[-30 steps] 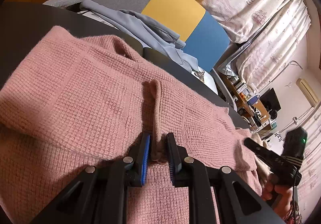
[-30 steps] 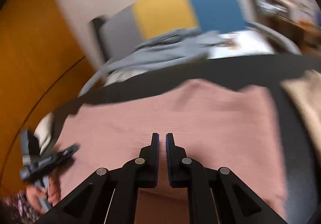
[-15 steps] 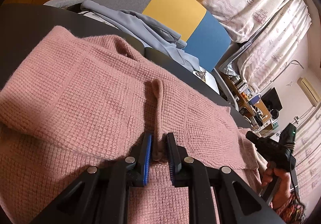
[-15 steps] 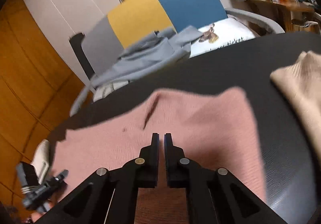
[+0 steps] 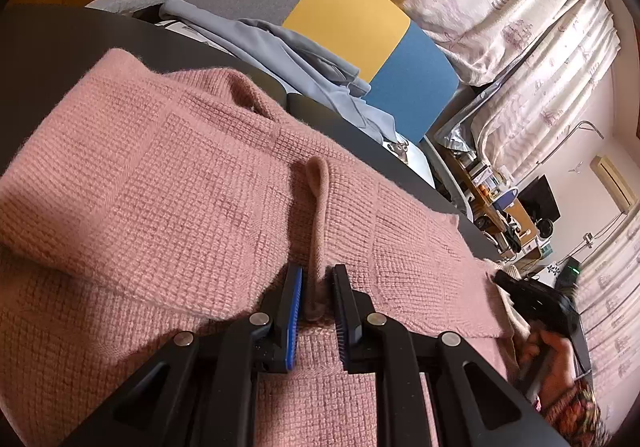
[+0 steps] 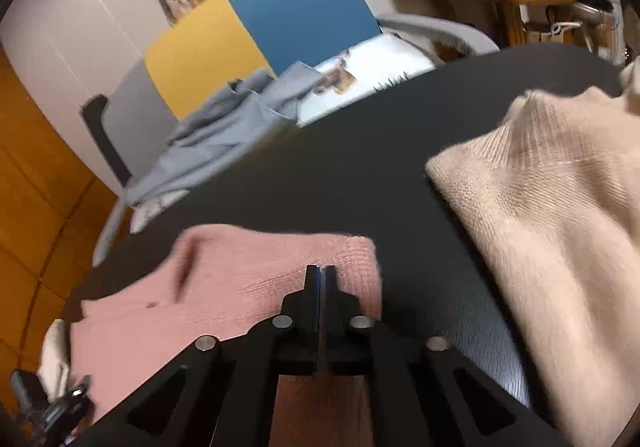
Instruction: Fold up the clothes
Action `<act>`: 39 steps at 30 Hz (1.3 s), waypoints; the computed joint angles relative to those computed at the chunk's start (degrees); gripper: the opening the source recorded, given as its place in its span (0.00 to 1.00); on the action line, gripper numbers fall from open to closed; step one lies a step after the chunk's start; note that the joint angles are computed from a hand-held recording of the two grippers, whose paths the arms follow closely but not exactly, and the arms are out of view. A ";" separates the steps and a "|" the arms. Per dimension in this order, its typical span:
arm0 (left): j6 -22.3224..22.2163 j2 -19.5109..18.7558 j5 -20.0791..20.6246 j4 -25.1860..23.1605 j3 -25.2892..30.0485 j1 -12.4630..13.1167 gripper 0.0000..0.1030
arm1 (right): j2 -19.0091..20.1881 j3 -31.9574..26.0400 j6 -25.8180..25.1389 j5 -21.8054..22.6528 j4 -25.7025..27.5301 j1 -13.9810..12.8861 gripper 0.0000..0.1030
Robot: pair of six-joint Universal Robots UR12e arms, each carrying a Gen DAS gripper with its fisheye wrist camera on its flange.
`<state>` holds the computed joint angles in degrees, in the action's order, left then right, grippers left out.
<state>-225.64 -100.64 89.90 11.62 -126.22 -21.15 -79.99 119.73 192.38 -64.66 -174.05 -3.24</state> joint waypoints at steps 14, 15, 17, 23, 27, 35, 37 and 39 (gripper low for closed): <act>0.92 0.96 0.74 -4.36 1.13 -0.31 0.16 | -5.42 5.87 0.49 0.41 2.84 -1.62 0.04; 1.42 1.80 1.59 -6.81 1.44 -0.77 0.16 | -6.47 6.30 -0.12 0.06 2.57 -1.05 0.07; 1.25 3.24 2.59 -8.44 1.14 -1.58 0.18 | -8.52 7.28 -2.26 0.49 2.29 -0.28 0.23; 5.94 7.32 16.24 -14.45 -0.20 -5.61 0.19 | -12.87 9.06 -13.40 -1.73 3.44 3.68 0.35; 6.46 8.04 25.65 -24.74 0.84 -6.93 0.20 | -10.22 7.42 -16.36 -7.23 2.14 7.70 0.35; 7.00 7.31 23.21 -25.87 1.41 -4.62 0.21 | -5.82 3.02 -17.17 -16.58 6.45 11.92 0.36; 8.09 6.87 22.81 -26.08 1.97 -3.79 0.21 | -4.72 1.78 -16.74 -17.34 6.86 12.34 0.36; 8.44 6.26 22.13 -26.26 2.91 -2.84 0.21 | -3.14 0.00 -16.29 -17.78 7.19 12.75 0.36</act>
<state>-217.20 -94.38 112.03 -14.64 -123.31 -23.99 -83.13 119.73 176.09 -82.44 -166.86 9.51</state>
